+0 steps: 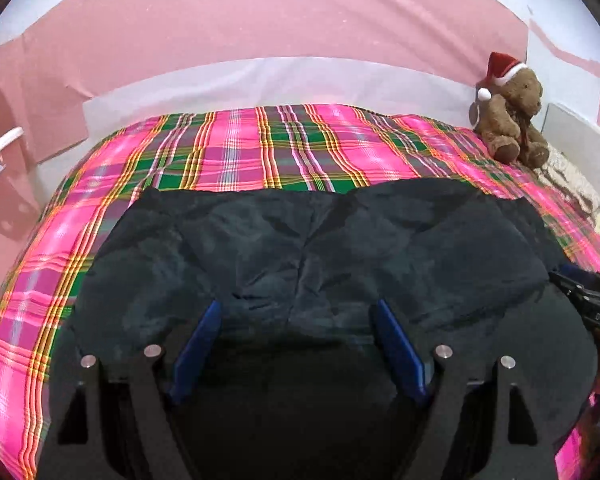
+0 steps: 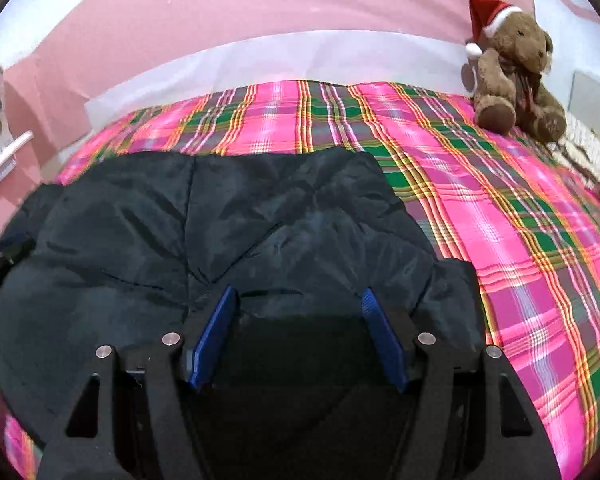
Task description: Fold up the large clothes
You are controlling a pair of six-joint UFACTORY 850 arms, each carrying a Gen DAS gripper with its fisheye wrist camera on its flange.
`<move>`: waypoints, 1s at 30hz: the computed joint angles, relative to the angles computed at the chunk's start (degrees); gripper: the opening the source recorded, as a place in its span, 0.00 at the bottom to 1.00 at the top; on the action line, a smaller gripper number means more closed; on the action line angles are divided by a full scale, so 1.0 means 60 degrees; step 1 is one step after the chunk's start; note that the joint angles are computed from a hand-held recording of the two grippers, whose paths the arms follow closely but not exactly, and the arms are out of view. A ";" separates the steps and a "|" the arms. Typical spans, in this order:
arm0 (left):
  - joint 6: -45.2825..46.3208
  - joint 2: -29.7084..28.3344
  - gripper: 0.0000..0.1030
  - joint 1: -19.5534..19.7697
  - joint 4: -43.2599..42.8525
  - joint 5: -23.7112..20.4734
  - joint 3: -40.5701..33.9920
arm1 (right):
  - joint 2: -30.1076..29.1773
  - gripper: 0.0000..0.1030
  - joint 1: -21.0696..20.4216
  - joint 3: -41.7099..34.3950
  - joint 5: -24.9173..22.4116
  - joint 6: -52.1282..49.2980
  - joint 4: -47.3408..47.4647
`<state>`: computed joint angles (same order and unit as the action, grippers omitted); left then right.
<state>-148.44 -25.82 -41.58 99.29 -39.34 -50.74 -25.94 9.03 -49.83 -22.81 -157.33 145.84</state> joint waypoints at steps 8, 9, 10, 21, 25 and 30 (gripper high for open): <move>-0.0308 -0.0003 0.79 0.0142 0.0354 0.0289 0.0022 | -0.0086 0.64 -0.0057 -0.0207 0.0272 0.0873 -0.0737; -0.0299 0.0154 0.79 0.0142 0.0372 0.0383 0.0109 | 0.0043 0.64 -0.0051 -0.0200 0.0431 0.1129 -0.0897; -0.0469 0.0398 0.79 0.0183 0.0623 0.0465 0.0299 | 0.0251 0.64 -0.0066 -0.0174 0.0492 0.1422 -0.1102; -0.2088 0.0903 0.79 0.1913 0.2425 0.1059 0.1387 | -0.1017 0.64 0.0018 -0.1806 0.1541 0.1921 -0.1178; -0.3476 0.0521 0.80 0.2001 0.3548 0.0862 0.1398 | -0.1261 0.63 0.0066 -0.1877 0.1520 0.1125 -0.0369; -0.3335 0.0310 0.80 0.2041 0.3347 0.0910 0.1213 | -0.1463 0.63 0.0013 -0.2096 0.1578 0.2334 -0.1484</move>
